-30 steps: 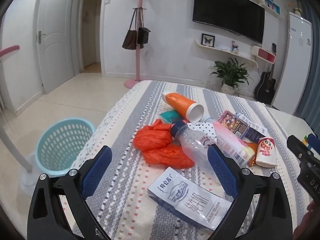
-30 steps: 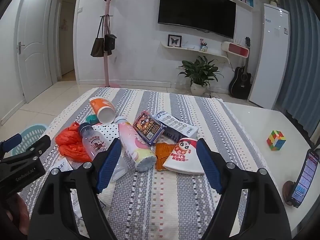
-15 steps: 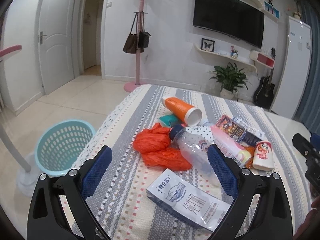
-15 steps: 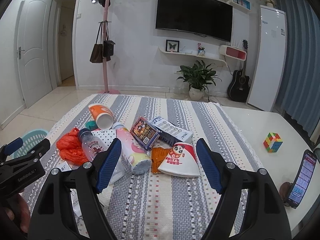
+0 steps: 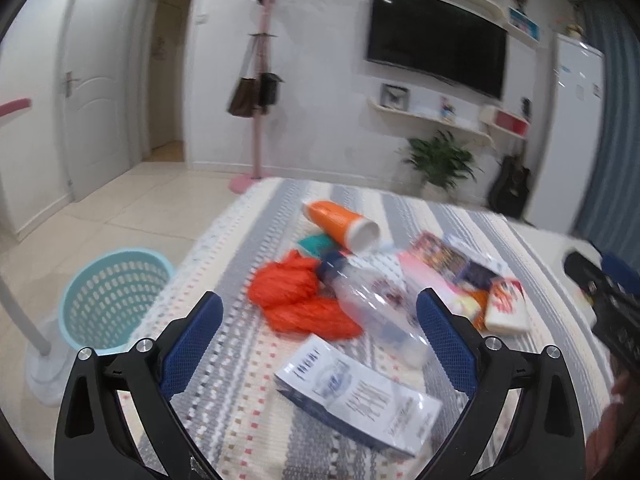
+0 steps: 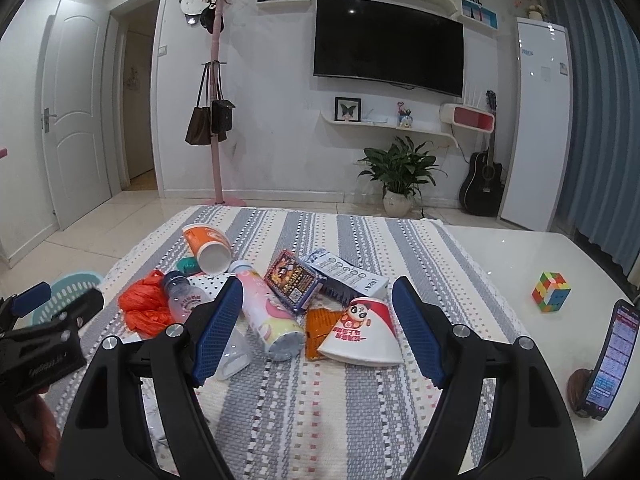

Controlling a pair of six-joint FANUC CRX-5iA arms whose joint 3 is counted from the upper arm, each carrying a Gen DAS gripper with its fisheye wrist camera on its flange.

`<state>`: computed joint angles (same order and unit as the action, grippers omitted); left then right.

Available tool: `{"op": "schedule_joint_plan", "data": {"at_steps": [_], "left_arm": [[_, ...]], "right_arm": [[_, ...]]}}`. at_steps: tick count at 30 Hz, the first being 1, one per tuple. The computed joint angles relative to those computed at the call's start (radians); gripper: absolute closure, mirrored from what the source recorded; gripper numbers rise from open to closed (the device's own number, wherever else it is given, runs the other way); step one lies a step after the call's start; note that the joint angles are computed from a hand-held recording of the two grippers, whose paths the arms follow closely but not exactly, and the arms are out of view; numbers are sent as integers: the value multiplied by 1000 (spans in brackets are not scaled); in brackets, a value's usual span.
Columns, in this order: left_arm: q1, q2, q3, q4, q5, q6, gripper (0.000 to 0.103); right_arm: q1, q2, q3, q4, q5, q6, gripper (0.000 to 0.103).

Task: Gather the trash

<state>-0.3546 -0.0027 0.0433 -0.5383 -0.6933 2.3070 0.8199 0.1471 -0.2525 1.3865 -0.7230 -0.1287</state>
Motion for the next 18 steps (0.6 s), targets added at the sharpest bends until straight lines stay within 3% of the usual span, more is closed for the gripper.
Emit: {"op": "schedule_joint_plan", "data": {"at_steps": [3, 7, 14, 18], "left_arm": [[32, 8, -43, 152, 43, -191, 8], [35, 45, -47, 250, 4, -325, 8], [11, 90, -50, 321, -65, -365, 8], [-25, 133, 0, 234, -153, -312, 8]], "right_arm": [[-8, -3, -14, 1, 4, 14, 39], [-21, -16, -33, 1, 21, 14, 39], [-29, -17, -32, -55, 56, 29, 39], [-18, -9, -21, -87, 64, 71, 39]]}}
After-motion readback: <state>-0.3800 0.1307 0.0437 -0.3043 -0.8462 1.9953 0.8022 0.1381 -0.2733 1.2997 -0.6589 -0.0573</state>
